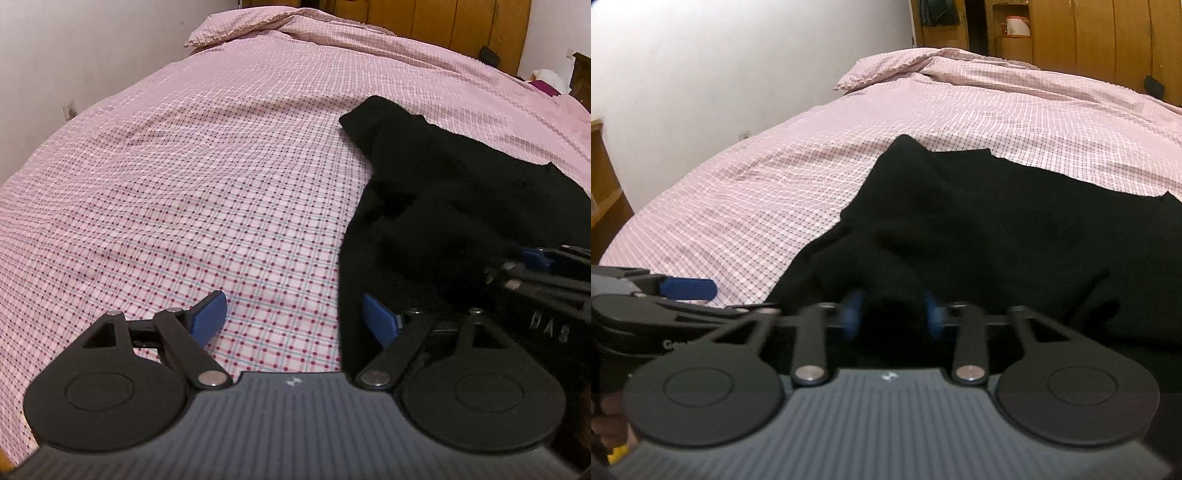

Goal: Fold small clothes
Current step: 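Fold the gripped side edge inward over the body with the right tool, open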

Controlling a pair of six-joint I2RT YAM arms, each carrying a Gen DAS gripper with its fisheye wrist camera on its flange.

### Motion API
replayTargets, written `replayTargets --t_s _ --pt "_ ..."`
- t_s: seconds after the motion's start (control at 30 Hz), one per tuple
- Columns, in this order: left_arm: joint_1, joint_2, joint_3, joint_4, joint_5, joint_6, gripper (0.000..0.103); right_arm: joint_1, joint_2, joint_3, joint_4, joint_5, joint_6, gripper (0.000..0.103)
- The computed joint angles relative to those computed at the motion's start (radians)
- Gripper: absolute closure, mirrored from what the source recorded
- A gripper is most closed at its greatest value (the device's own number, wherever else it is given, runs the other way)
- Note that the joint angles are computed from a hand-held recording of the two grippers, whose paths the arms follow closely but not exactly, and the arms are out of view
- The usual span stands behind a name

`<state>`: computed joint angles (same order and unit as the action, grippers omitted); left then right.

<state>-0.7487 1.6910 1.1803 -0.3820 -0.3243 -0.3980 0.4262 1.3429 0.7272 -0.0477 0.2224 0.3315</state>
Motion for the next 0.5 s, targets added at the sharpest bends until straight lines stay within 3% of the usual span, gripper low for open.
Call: replayTargets --t_s 0.07,0.27,0.5 --pt "-0.001 0.002 0.002 -0.001 -0.003 0.001 0.018 -0.009 -0.017 0.001 -0.005 0.002 0.014 0.087" --pt "-0.003 0.007 0.004 -0.002 -0.010 0.000 0.017 -0.061 -0.216 -0.071 -0.008 0.053 0.089 0.089" --pt "-0.019 0.025 0.003 0.015 -0.047 0.012 0.016 -0.209 -0.489 -0.161 -0.112 0.134 0.152 0.089"
